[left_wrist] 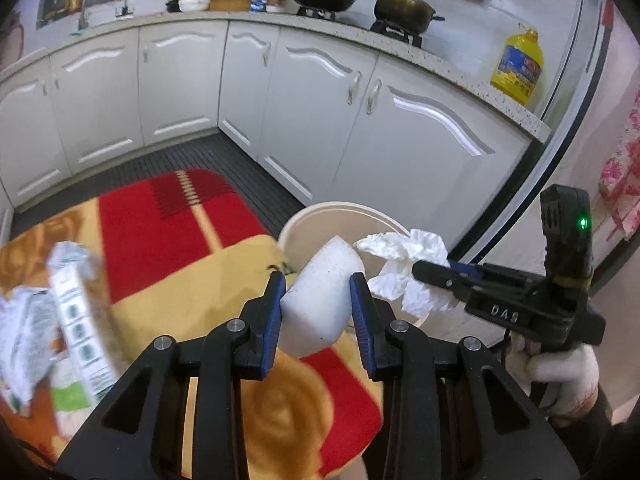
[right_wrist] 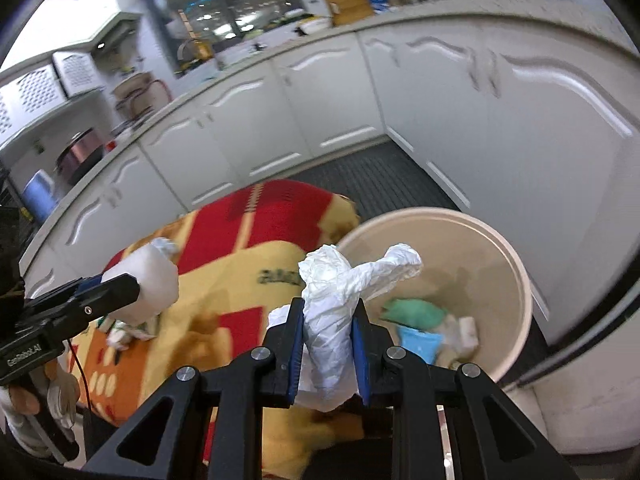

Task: Collect trash
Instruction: 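Carry the tissues and sponge over the white bin with both grippers, then open both grippers to drop the tissues and sponge into the bin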

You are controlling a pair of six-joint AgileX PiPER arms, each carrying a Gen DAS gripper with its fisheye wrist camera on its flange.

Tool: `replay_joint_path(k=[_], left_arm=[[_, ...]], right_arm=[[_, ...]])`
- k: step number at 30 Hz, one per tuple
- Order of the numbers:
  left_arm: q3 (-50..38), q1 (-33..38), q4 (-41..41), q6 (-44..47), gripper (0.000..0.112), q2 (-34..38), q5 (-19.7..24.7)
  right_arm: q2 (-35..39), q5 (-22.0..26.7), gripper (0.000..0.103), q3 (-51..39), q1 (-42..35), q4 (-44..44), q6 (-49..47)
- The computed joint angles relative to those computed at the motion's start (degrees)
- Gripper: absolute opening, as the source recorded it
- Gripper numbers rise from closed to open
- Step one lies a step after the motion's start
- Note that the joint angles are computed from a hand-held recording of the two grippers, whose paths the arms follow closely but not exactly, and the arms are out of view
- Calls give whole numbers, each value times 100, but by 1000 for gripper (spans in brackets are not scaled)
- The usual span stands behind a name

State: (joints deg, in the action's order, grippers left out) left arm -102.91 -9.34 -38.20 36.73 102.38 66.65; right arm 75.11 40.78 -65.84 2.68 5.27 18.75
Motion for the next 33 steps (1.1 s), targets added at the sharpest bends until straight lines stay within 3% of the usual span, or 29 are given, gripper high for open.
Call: replay_joint_path(k=[7,17,28,33], left_arm=[[-213,-647,438,-549,30,450,-309],[-459,-917,597,-802,30,789,-405],[-756,-966,556,-977,30,1128,-312],[-981,-971,393,-1059,34,1355,-172]], right_arm=[[195,-141,20,216,-406,321,-383],[297,-221,20,376,-776,661,-749],[442,-262,20,363,-804,629,-730],[570,-274,23,272,-646,217,-464]])
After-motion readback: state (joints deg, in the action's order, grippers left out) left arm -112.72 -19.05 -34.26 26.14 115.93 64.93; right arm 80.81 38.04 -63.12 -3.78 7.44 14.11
